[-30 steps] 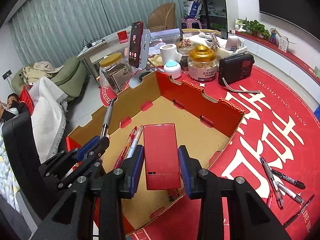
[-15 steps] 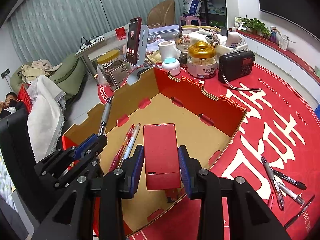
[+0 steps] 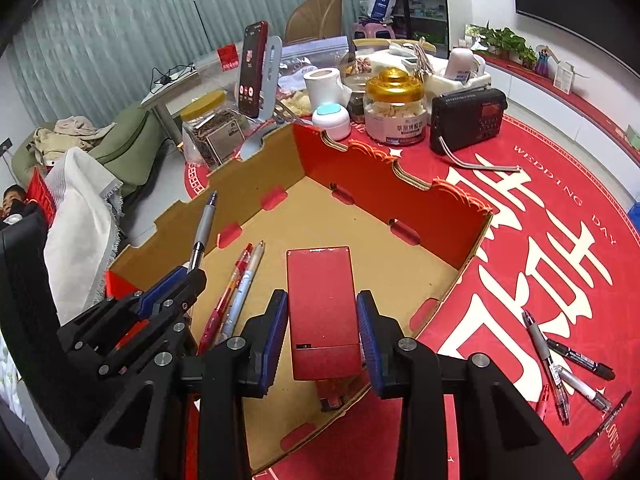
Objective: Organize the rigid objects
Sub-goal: 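Lower the grey-capped pen and red case into the box and open both tools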
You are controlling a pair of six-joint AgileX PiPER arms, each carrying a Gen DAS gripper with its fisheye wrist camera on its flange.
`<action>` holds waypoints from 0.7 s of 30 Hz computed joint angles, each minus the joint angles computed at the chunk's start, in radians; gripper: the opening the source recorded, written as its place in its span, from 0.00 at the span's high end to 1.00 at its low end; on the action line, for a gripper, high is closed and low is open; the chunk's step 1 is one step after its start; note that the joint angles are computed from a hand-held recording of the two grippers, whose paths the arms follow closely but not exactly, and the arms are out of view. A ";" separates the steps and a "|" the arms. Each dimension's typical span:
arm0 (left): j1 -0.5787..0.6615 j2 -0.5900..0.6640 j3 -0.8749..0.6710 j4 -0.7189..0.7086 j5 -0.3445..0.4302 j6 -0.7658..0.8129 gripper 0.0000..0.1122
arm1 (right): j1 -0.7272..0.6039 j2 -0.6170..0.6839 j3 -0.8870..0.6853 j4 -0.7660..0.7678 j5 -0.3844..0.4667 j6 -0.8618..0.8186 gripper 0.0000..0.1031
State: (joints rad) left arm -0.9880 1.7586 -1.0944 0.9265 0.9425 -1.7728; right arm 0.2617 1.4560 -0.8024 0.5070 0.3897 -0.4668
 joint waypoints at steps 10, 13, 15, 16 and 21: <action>0.039 0.021 -0.040 -0.092 -0.019 0.132 0.91 | -0.014 0.068 -0.016 0.001 -0.011 0.003 0.65; 0.059 0.049 -0.087 -0.165 -0.010 0.253 0.91 | -0.006 0.080 -0.021 -0.021 -0.021 0.016 0.65; 0.071 0.074 -0.126 -0.219 0.008 0.340 0.90 | 0.000 0.088 -0.030 -0.042 -0.016 0.030 0.65; 0.073 0.084 -0.144 -0.234 0.022 0.365 0.90 | 0.003 0.089 -0.032 -0.055 -0.015 0.039 0.64; 0.065 0.107 -0.192 -0.256 0.067 0.417 0.32 | -0.023 0.069 -0.016 0.083 -0.007 -0.123 0.44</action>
State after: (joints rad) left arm -0.9230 1.8658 -1.2868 0.6704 1.0098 -1.3562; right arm 0.2384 1.5254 -0.8180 0.5899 0.3822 -0.5895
